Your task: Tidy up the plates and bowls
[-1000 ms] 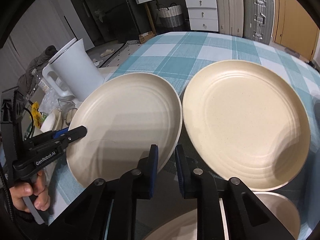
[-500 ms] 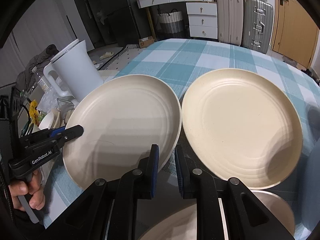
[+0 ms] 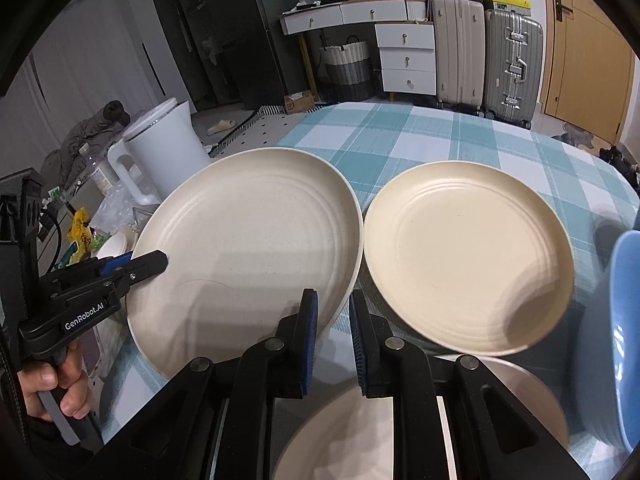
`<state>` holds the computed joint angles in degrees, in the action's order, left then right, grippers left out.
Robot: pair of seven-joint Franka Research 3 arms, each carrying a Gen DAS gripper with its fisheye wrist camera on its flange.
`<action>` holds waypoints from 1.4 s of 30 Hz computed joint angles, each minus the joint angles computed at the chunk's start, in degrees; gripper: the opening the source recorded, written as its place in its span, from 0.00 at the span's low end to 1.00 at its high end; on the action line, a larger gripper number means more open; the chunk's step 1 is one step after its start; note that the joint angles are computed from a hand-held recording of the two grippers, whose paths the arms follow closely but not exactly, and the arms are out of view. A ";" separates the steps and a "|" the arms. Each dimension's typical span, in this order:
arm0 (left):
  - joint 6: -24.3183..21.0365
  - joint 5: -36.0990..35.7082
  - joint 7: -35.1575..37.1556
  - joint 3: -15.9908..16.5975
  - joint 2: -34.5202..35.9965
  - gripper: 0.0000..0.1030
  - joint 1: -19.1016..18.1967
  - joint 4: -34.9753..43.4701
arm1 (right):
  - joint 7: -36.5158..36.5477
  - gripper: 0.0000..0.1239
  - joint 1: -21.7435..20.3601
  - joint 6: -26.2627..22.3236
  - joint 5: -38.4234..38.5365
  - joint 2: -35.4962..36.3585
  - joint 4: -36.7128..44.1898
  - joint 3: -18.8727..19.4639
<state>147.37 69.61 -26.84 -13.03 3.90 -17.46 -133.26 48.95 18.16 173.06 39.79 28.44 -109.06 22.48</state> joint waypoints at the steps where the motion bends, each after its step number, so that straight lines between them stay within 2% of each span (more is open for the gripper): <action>1: -0.24 -0.16 0.06 -0.17 -0.17 0.15 -0.19 0.09 | -0.97 0.13 -1.09 0.43 0.92 -0.68 -0.86 1.11; 6: -2.32 -1.58 0.96 -1.33 -0.93 0.15 -1.51 0.99 | -5.21 0.13 -4.42 1.83 5.45 -3.61 -4.10 4.43; 11: -4.69 -2.50 1.54 -2.39 -1.04 0.16 -3.03 2.51 | -13.45 0.13 -8.47 2.89 14.39 -6.47 -6.77 8.38; 18: -6.57 -3.28 2.54 -3.04 0.66 0.16 -5.16 5.74 | -22.69 0.13 -9.34 2.26 25.97 -10.67 -9.74 8.05; 29: -7.85 -3.42 3.50 -2.83 4.09 0.16 -8.60 11.06 | -31.31 0.14 -6.51 -0.17 37.46 -16.78 -13.97 2.12; 42: -7.67 -3.57 4.98 -2.32 6.48 0.16 -11.25 14.23 | -34.23 0.14 0.22 -2.68 42.34 -21.21 -18.02 -7.49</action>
